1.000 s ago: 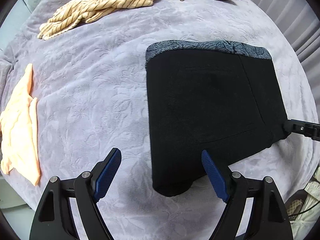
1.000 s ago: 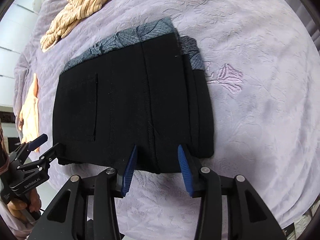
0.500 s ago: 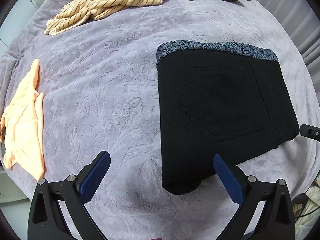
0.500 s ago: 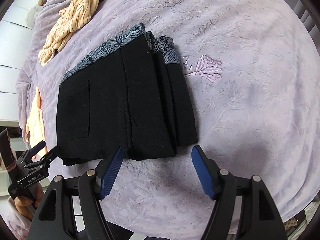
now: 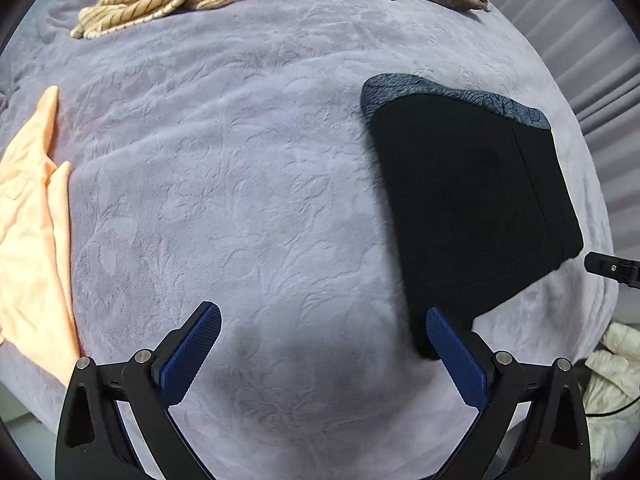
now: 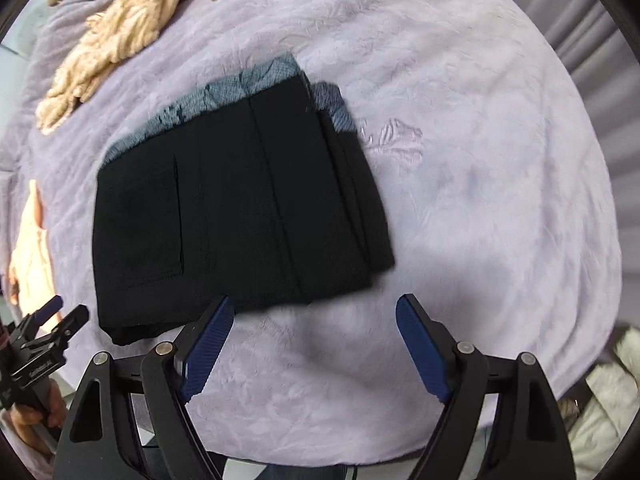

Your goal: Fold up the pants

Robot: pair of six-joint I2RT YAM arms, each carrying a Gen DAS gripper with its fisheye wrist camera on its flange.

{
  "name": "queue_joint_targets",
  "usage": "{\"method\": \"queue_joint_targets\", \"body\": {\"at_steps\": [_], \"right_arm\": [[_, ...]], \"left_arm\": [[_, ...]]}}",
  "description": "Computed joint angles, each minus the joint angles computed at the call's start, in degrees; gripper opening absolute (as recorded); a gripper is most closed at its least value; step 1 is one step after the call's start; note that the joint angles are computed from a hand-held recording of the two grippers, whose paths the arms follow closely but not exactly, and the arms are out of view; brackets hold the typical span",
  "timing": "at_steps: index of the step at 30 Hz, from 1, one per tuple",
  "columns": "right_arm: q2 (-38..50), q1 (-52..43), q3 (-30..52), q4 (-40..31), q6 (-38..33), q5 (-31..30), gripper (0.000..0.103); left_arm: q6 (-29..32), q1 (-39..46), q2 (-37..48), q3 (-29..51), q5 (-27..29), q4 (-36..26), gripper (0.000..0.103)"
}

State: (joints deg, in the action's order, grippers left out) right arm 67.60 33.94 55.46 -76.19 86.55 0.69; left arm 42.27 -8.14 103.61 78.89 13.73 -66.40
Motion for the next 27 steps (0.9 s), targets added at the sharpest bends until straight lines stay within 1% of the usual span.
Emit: {"method": "queue_joint_targets", "body": {"at_steps": [1, 3, 5, 9, 14, 17, 20, 27], "right_arm": [[3.5, 1.2, 2.1, -0.4, 1.6, -0.8, 0.086], [7.5, 2.6, 4.9, -0.4, 3.9, -2.4, 0.086], [11.7, 3.1, 8.5, -0.3, 4.2, -3.6, 0.086], [20.9, 1.9, 17.5, -2.8, -0.3, -4.6, 0.086], [29.1, -1.0, 25.2, -4.2, -5.6, -6.0, 0.086], [32.5, -1.8, 29.2, -5.7, -7.4, -6.3, 0.086], [34.3, -2.6, 30.4, -6.1, -8.8, -6.9, 0.086], [35.5, -4.4, 30.3, -6.7, -9.0, -8.0, 0.086]], "left_arm": [[1.4, 1.1, 1.1, 1.0, 0.2, -0.7, 0.103], [4.0, 3.4, 3.3, 3.1, 0.4, -2.1, 0.103], [5.4, 5.4, 5.4, 5.5, 0.6, -3.4, 0.103], [6.1, 8.1, 10.0, 11.4, 1.0, -6.3, 0.103], [5.5, 9.2, 15.1, 17.3, 1.0, -8.2, 0.103], [5.5, 8.9, 16.6, 18.8, 0.9, -8.5, 0.103], [5.3, 8.5, 18.0, 20.3, 1.2, -9.2, 0.103], [5.7, 7.8, 19.9, 22.5, 1.4, -10.7, 0.103]]}}
